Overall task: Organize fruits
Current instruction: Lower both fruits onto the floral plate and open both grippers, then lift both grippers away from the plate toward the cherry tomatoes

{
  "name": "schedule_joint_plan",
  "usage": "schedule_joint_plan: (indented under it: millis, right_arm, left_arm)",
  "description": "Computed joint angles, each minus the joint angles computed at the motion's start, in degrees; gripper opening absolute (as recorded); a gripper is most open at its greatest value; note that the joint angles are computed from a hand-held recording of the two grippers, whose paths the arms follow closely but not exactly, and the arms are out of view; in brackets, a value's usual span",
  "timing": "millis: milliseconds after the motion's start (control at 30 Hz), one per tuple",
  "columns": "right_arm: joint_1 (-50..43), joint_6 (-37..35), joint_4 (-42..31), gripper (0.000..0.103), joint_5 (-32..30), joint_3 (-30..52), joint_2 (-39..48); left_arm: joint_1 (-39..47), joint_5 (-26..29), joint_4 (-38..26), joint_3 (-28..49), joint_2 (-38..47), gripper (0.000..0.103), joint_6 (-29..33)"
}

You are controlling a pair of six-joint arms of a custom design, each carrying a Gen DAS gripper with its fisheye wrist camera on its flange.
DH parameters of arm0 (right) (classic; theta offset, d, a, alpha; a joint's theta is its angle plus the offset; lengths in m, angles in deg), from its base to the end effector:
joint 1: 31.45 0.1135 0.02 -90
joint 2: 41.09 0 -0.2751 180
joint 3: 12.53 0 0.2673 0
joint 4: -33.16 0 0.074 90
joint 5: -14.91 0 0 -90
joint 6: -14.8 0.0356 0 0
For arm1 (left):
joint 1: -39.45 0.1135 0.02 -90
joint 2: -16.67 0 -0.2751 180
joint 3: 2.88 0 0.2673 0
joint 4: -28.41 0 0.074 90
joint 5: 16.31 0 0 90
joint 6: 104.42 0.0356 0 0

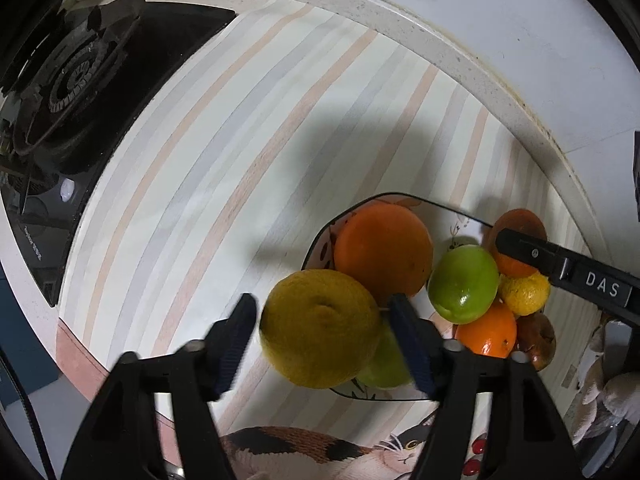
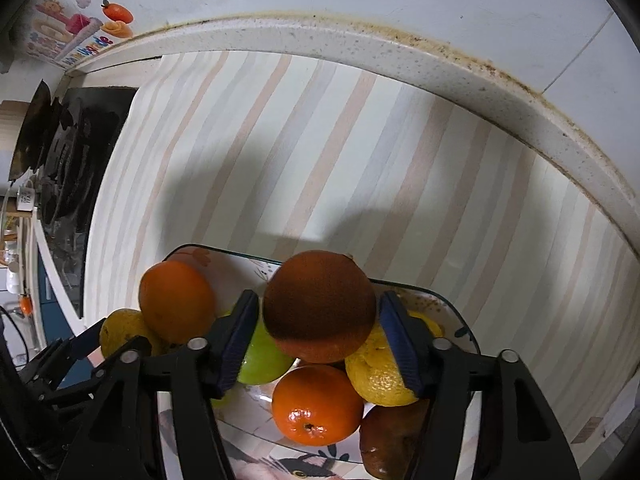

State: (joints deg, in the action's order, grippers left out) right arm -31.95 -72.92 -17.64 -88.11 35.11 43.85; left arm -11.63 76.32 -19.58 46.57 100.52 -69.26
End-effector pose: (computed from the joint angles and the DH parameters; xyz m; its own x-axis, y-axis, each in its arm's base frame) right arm 0.2120 0.0062 0.1169 -0.9986 0.0475 -0.0242 0.0408 0.9732 0.2263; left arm 0.1405 -0.1765 0.1274 -0.9971 -0.0651 -0.0391 -0.0593 0.9891 -0.1345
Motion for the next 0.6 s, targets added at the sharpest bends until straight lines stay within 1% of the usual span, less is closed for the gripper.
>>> schedule_joint_plan:
  millis: [67,233,300,333,367,467,600]
  right_arm:
    - [-0.3,-0.1,-0.2,0.077,0.0,0.1,0.0]
    - [-1.0,-0.8,-1.4,0.079,0.8,0.7,-0.1]
    - [-1.8,-1.3,-2.3,0.085,0.4,0.6,-1.2]
    - [-2.3,-1.5,-2.8,0.092,0.4,0.6,-2.0]
    - [-3.0,-1.8,-3.4,0.093,0.5,0.4,-3.2]
    - [-5.5,-3.3,-6.0,0.094,0.1,-0.7,-7.8]
    - [-8.4,-6.7,-11.8,0.094,1.1,-2.9,-18.2]
  left_arm:
    - [0.4,0.8,0.2,0.0,-0.2,0.084,-0.1]
    - [-0.1,0.3,-1.0,1.2,0.8,0.084,-0.4]
    - [-0.6,-0.1,-1.7,1.3,0.1,0.084,-0.8]
    - [-0.9,-0.4,-2.0,1.3,-0.3,0.085,-1.0]
    - [-1.4,-1.2,-2.9,1.6,-0.7,0.085,-1.4]
    - [-2.8,-3.8,-5.8,2.0,-2.7,0.084,-2.5]
    - [-6.2,-7.0,-9.5,2.6,-5.1,0.084,-5.7]
